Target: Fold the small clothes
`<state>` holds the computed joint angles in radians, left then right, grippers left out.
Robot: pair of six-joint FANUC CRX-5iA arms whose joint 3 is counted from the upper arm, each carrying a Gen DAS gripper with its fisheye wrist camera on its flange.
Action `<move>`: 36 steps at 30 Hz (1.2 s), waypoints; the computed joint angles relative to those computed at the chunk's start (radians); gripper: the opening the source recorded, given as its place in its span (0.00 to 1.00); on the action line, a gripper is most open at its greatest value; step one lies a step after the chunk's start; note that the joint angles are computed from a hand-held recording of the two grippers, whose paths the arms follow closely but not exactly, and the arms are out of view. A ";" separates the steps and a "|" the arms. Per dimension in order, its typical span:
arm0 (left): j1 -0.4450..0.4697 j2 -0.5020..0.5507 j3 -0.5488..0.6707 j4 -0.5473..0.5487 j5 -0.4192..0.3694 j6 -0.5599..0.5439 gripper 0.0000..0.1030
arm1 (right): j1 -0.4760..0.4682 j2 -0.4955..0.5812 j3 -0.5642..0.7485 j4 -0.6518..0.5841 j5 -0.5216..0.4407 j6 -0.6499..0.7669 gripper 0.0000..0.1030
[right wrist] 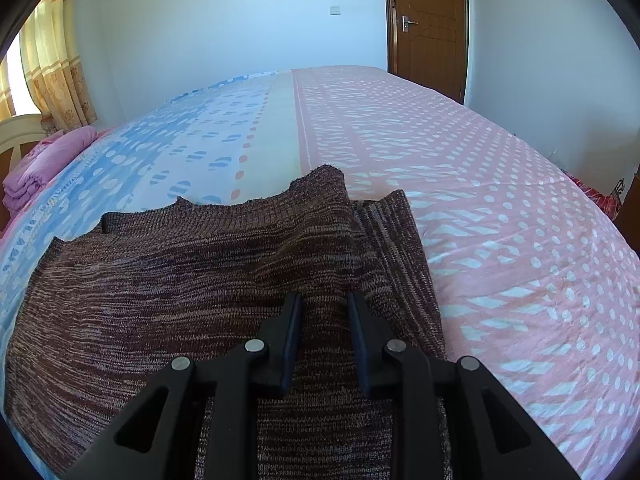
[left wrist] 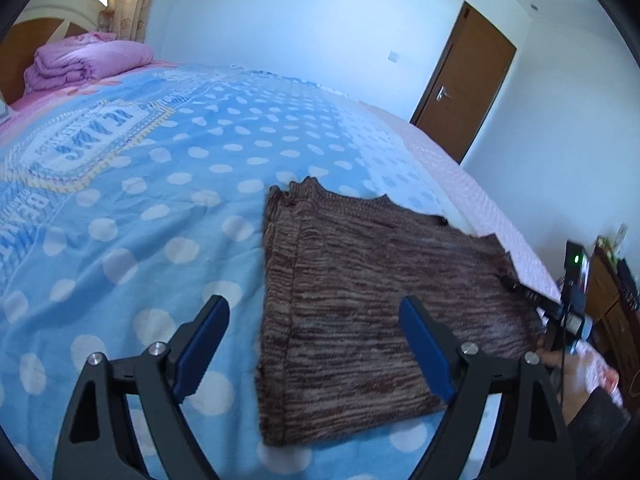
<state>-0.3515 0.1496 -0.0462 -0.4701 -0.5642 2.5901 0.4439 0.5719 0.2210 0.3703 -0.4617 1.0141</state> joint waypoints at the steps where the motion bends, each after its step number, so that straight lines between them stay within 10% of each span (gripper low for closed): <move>1: -0.001 -0.001 0.001 0.000 -0.014 -0.011 0.86 | 0.004 0.003 0.003 0.025 -0.015 -0.013 0.25; 6: 0.015 -0.056 -0.065 0.017 0.002 -0.007 0.86 | 0.027 -0.093 -0.155 0.313 0.022 -0.296 0.25; 13: 0.023 -0.046 -0.089 0.033 0.019 0.014 0.86 | 0.093 -0.200 -0.231 0.044 0.067 -0.044 0.25; 19: 0.042 -0.020 -0.109 0.097 0.075 0.001 0.86 | 0.115 -0.187 -0.334 0.213 0.131 -0.156 0.25; 24: 0.090 0.005 -0.144 0.212 0.197 -0.028 0.86 | 0.107 -0.183 -0.295 0.028 0.130 -0.015 0.25; 27: 0.129 0.032 -0.190 0.436 0.308 -0.225 0.86 | 0.106 -0.186 -0.299 0.022 0.139 -0.012 0.26; 30: 0.127 0.065 -0.145 0.391 0.301 -0.163 0.88 | 0.105 -0.191 -0.305 0.016 0.147 -0.011 0.26; 36: 0.140 0.068 -0.189 0.508 0.367 -0.275 0.90 | 0.110 -0.200 -0.362 0.243 0.158 -0.206 0.25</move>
